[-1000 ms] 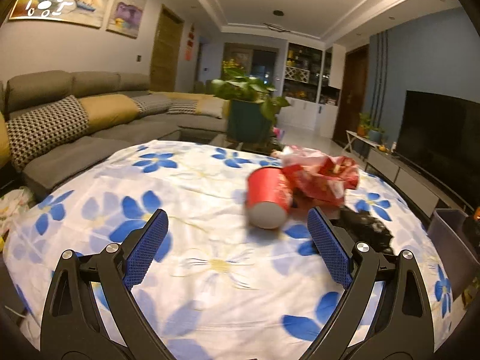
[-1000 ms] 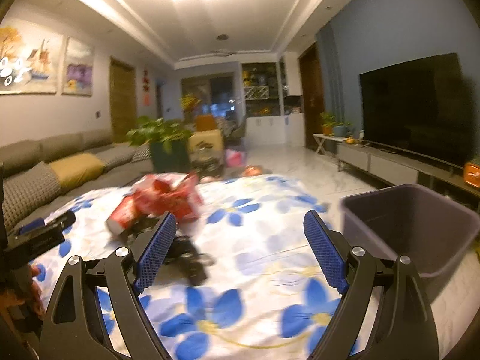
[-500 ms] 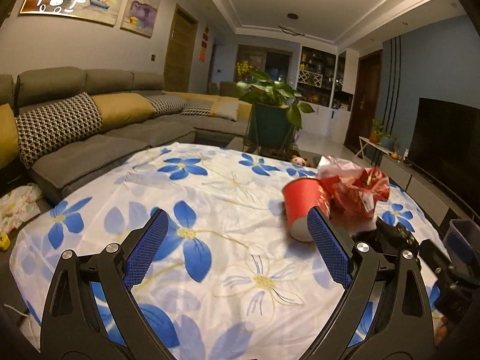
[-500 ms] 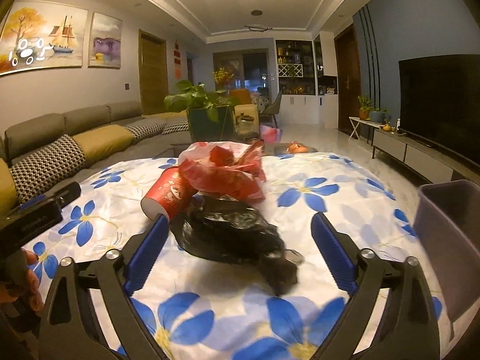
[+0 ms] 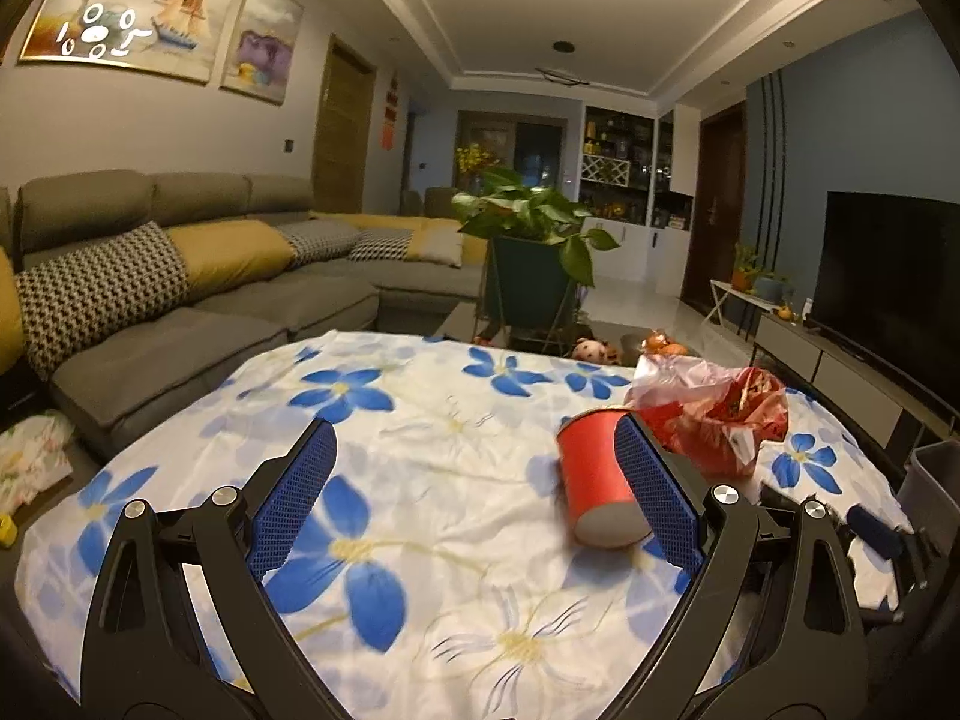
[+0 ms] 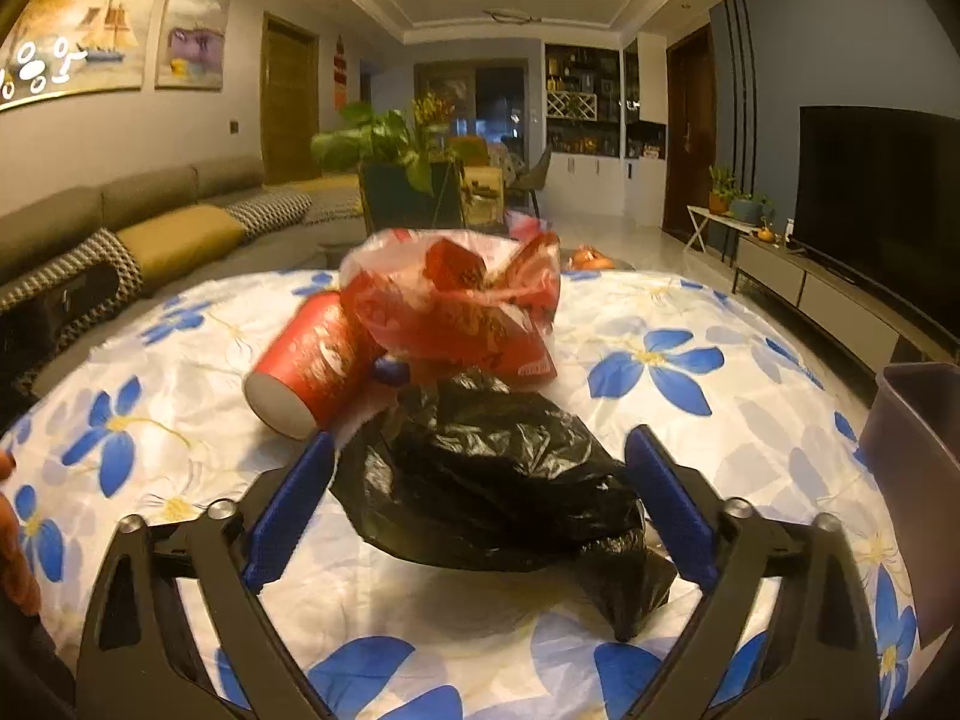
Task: Collect trash
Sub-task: 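Grasp the red paper cup with the left tool while the right tool grasps another black bag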
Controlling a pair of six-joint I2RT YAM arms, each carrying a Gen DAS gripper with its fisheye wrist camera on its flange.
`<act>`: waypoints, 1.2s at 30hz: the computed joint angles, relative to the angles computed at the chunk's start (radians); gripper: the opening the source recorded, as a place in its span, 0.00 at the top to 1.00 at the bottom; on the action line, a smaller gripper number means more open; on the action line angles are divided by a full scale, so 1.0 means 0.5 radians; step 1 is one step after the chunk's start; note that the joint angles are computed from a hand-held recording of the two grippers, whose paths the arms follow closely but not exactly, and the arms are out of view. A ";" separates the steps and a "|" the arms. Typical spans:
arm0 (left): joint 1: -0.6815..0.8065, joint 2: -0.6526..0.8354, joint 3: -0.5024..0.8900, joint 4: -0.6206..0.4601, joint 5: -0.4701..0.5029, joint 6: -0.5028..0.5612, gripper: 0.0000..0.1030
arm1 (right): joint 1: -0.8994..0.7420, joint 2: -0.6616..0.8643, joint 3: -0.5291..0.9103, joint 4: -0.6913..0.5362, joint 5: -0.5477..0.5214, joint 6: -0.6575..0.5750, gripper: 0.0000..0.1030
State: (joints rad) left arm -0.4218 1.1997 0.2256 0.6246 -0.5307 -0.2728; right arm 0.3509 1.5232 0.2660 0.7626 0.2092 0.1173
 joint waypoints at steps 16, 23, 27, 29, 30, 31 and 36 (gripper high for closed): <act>-0.058 0.812 0.392 0.237 0.286 0.118 0.11 | -0.198 -0.062 -0.153 0.128 -0.098 0.125 0.84; 0.047 0.922 0.500 0.103 0.529 0.081 0.11 | -0.209 -0.077 -0.175 0.164 -0.076 0.143 0.84; 0.059 0.979 0.564 0.032 0.621 0.112 0.16 | -0.192 -0.061 -0.173 0.186 -0.056 0.135 0.84; 0.074 1.015 0.608 -0.020 0.701 0.136 0.25 | -0.188 -0.074 -0.185 0.186 -0.058 0.139 0.84; 0.076 1.029 0.634 -0.058 0.715 0.136 0.27 | -0.190 -0.076 -0.190 0.190 -0.064 0.142 0.84; 0.081 1.036 0.649 -0.080 0.736 0.136 0.31 | -0.190 -0.071 -0.188 0.190 -0.068 0.144 0.84; 0.118 1.069 0.680 -0.114 0.850 0.136 0.43 | -0.189 -0.079 -0.188 0.173 -0.078 0.137 0.84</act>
